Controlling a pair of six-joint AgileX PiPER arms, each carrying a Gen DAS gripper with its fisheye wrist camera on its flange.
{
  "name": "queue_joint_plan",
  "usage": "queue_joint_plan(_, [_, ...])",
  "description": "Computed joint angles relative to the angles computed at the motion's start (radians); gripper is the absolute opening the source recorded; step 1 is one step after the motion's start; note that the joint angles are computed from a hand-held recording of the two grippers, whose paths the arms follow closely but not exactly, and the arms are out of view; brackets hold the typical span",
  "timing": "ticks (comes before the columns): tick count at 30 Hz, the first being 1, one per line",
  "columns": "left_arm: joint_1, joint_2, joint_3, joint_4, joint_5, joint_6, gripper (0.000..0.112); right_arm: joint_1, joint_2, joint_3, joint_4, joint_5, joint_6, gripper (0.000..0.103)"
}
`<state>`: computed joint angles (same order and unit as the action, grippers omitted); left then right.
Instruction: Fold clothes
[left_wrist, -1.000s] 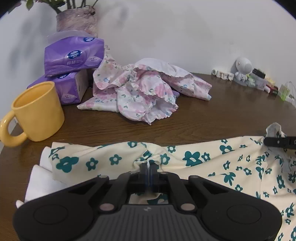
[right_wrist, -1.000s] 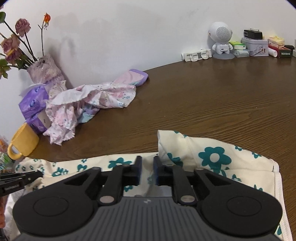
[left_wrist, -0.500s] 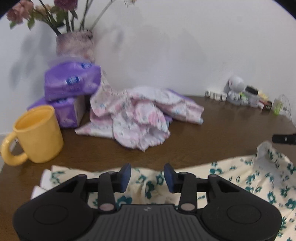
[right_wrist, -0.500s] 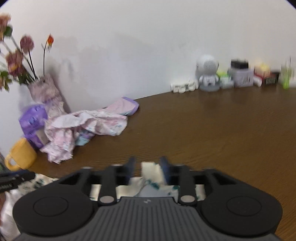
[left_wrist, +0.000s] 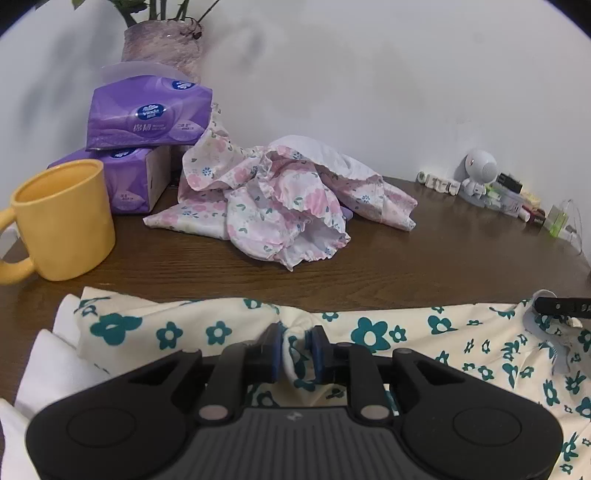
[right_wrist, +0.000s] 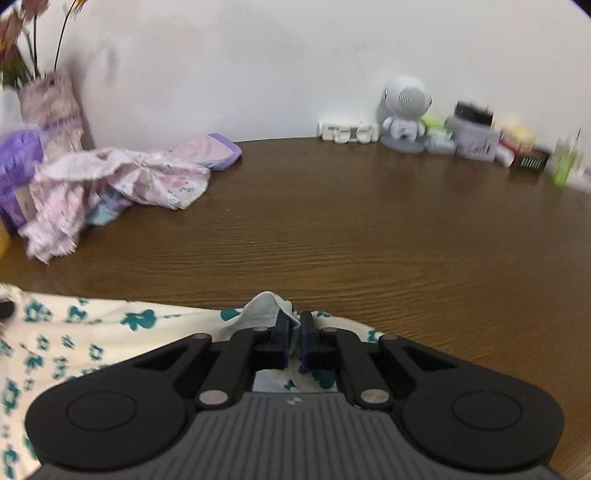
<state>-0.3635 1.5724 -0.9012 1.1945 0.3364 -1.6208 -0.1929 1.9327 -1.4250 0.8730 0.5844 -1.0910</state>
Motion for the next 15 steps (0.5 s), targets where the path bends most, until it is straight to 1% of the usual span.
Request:
queue_joint_plan(2, [0.008, -0.013, 0.017, 0.05, -0.022, -0.057, 0.018, -0.023, -0.025, 0.026, 0.082, 0.023, -0.044, 0.019])
queue_joint_plan(4, [0.011, -0.03, 0.034, 0.148, -0.04, -0.155, 0.018, -0.042, -0.071, 0.073, 0.169, 0.051, -0.141, 0.026])
queue_joint_plan(6, [0.007, -0.036, 0.038, 0.22, -0.044, -0.212, 0.024, -0.057, -0.108, 0.096, 0.194, 0.108, -0.19, 0.027])
queue_joint_plan(8, [-0.003, -0.029, 0.027, 0.192, -0.031, -0.174, 0.025, -0.057, -0.105, 0.069, 0.148, 0.18, -0.145, 0.026])
queue_joint_plan(10, [-0.014, -0.016, 0.014, 0.127, -0.01, -0.102, 0.025, -0.044, -0.077, 0.03, 0.09, 0.215, -0.072, 0.027])
queue_joint_plan(13, [-0.004, -0.003, 0.006, 0.066, -0.016, -0.046, 0.025, -0.008, -0.037, -0.009, -0.004, 0.202, 0.035, 0.026])
queue_joint_plan(15, [0.008, 0.0, 0.009, 0.072, -0.035, -0.056, 0.025, 0.007, -0.011, -0.031, -0.038, 0.203, 0.09, 0.026])
